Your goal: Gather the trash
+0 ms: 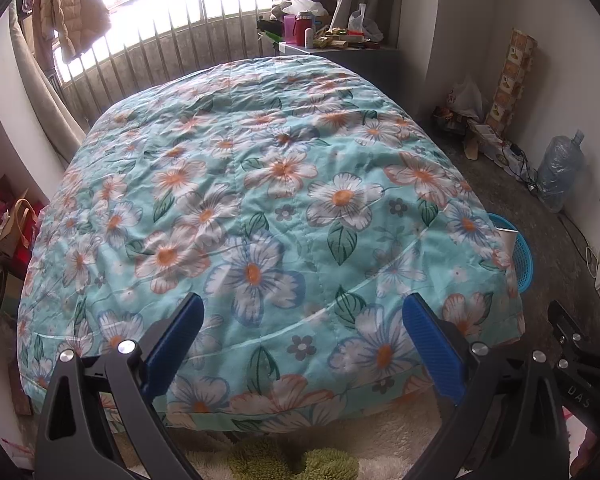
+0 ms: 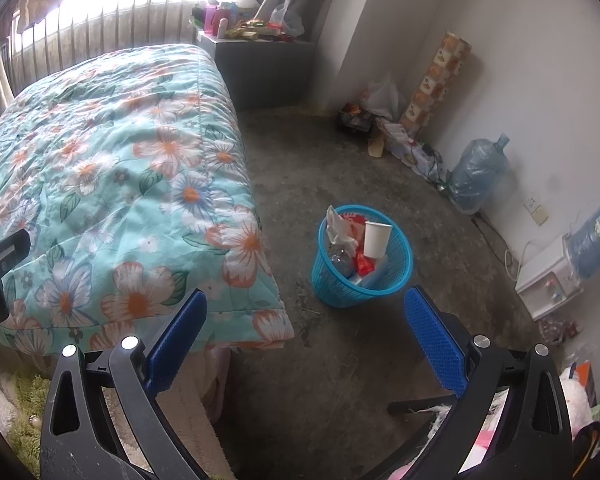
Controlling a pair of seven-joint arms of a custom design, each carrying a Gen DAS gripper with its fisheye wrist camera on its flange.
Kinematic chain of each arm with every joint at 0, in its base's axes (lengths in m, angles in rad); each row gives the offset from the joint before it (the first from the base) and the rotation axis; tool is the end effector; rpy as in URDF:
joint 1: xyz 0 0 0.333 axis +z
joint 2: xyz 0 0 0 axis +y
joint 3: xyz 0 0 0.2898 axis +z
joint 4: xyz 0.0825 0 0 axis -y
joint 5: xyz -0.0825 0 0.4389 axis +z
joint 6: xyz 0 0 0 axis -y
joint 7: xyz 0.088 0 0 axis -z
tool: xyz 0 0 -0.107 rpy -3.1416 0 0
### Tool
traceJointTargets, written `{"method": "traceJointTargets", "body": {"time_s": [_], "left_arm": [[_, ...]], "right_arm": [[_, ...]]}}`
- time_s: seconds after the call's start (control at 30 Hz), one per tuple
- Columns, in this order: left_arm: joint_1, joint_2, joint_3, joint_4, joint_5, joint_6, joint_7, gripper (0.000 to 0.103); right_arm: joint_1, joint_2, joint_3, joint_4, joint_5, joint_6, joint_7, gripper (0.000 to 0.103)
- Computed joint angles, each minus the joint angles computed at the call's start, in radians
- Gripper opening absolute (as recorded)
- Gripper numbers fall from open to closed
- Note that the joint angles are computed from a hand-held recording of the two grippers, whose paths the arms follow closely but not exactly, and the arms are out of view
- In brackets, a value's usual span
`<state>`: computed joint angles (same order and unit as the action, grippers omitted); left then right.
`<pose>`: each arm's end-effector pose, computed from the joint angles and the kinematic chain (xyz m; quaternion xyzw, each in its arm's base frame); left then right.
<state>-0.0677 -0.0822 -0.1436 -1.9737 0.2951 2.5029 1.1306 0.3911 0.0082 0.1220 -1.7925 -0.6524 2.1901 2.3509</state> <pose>0.6196 -0.1370 0.5306 -0.6838 0.6548 -0.2106 0.2434 0.5813 0.3021 0.5441 -0.6688 0.6589 -0.3141 0.1413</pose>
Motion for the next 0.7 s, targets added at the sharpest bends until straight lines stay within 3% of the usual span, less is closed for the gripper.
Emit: {"method": "traceJointTargets", "body": {"time_s": [0.7], "left_arm": [[0.003, -0.003, 0.002, -0.004, -0.008, 0.002, 0.010, 0.097]], "right_arm": [[0.008, 0.009, 0.000, 0.020, -0.013, -0.014, 0.003, 0.095]]}}
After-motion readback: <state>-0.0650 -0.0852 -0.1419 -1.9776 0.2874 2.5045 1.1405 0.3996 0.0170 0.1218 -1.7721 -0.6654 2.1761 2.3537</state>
